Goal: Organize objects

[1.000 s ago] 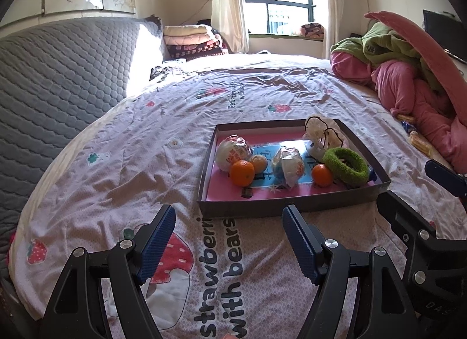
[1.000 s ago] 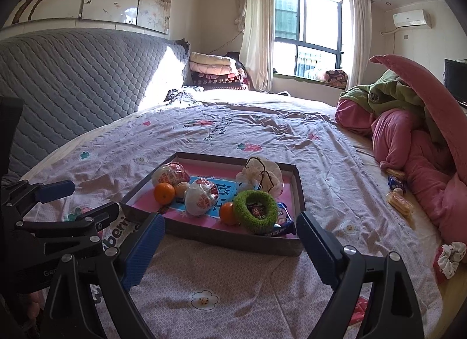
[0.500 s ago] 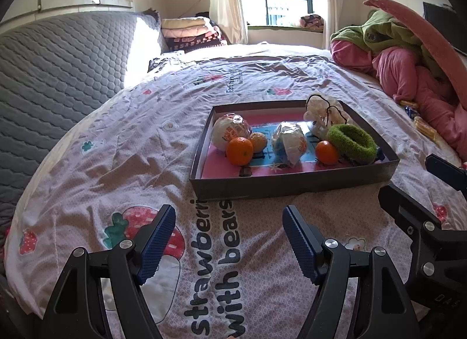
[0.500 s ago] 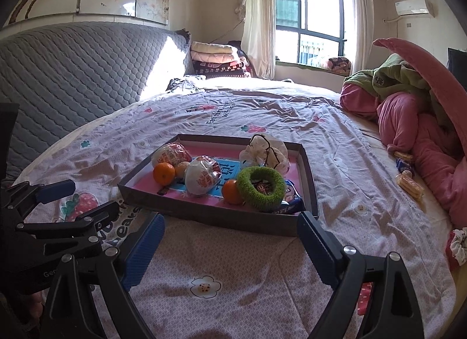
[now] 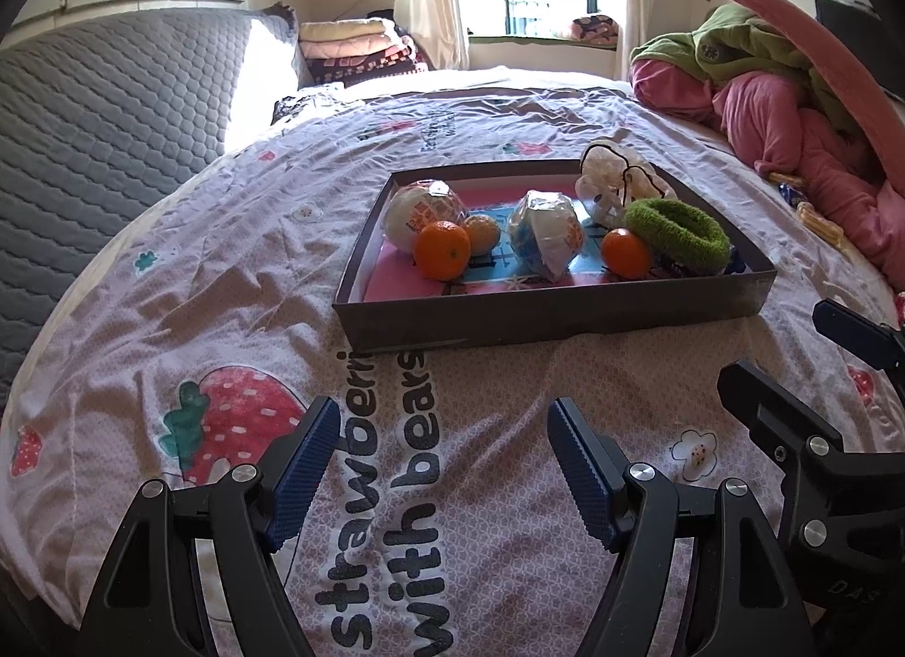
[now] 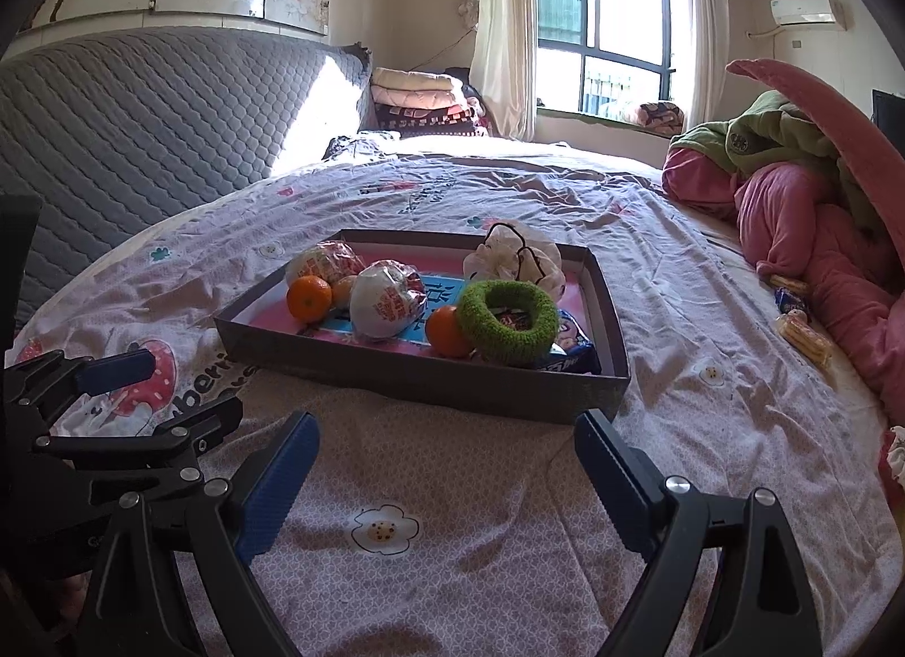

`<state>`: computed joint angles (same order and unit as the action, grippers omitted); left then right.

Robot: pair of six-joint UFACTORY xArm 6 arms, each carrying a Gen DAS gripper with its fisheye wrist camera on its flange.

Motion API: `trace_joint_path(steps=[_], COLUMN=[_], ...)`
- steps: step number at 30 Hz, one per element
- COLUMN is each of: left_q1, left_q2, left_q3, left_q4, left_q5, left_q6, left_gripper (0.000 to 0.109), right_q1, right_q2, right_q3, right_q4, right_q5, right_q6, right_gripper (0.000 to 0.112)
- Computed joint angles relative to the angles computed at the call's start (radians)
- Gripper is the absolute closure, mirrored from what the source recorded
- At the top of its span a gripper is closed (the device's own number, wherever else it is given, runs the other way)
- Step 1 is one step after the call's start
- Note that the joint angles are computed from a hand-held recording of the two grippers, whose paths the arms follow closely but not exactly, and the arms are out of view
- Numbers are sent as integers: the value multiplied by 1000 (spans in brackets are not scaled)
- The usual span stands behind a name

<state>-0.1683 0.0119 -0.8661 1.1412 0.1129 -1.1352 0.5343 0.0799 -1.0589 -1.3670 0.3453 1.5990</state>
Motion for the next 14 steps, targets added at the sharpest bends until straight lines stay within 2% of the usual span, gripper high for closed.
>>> trace_joint_path(steps=[10, 14], left_q1=[3, 10], left_q2=[24, 27], left_q3=[1, 7], left_q4=[-69, -79], left_q5=[-6, -36], left_q6=[56, 66], left_gripper=[32, 32], right_q1=[-11, -13], right_q2=[8, 10], right_q3=[7, 9], right_q4=[45, 59], right_q5=[-2, -4], right_q6=[-23, -29], right_gripper=[21, 21])
